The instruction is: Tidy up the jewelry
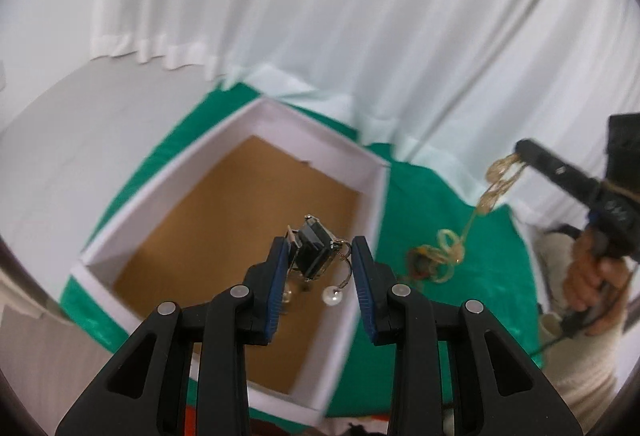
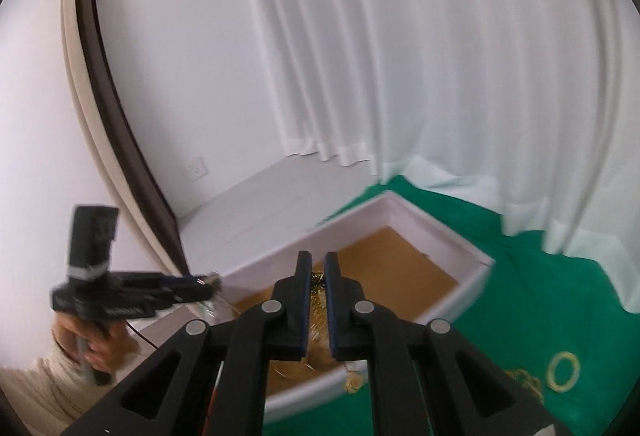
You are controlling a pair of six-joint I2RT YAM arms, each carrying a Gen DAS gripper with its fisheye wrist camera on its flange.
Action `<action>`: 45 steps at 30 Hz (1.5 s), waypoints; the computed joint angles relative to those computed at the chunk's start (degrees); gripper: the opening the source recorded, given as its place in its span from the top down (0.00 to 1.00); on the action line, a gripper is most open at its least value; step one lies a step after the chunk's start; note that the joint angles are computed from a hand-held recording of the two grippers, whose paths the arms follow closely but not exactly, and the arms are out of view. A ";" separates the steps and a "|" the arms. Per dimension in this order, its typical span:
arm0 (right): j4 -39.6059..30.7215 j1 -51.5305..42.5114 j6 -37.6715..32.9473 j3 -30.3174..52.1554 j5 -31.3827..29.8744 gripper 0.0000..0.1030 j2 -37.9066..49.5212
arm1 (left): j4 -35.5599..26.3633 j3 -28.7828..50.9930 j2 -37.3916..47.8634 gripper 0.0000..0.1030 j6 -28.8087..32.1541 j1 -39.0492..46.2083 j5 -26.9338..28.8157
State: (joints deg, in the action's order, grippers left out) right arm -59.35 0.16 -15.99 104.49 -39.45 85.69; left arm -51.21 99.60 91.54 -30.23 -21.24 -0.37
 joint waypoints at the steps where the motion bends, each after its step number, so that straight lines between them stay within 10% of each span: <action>1: 1.67 2.64 1.77 -0.03 1.40 0.94 0.94 | 0.38 -1.08 -0.12 0.69 0.46 1.21 0.43; 16: 16.04 25.24 9.06 -7.23 18.12 0.94 19.13 | 5.74 -11.80 6.98 0.67 3.48 12.14 0.40; 19: 18.98 26.79 9.85 -10.75 19.51 0.90 20.46 | 5.19 -13.31 7.13 0.44 2.77 11.03 -5.34; 20: 20.20 27.04 10.35 -12.46 20.27 0.84 19.91 | 4.98 -13.75 6.76 0.36 2.46 10.69 -6.85; 23: 24.54 25.98 11.67 -19.12 21.39 0.18 15.47 | 5.40 -16.33 3.42 0.21 0.58 8.46 -10.94; 24: 25.86 25.19 11.84 -21.61 21.84 0.18 13.36 | 5.32 -17.15 1.93 0.21 0.03 7.32 -11.80; 37: 32.17 -7.37 -8.99 -58.32 22.57 0.18 -20.81 | 8.54 -10.10 2.32 0.08 -5.98 -21.46 -17.62; 45: 31.72 -39.32 -22.96 -67.12 12.77 0.18 -21.81 | 8.50 2.18 18.26 0.07 -5.53 -28.30 -10.97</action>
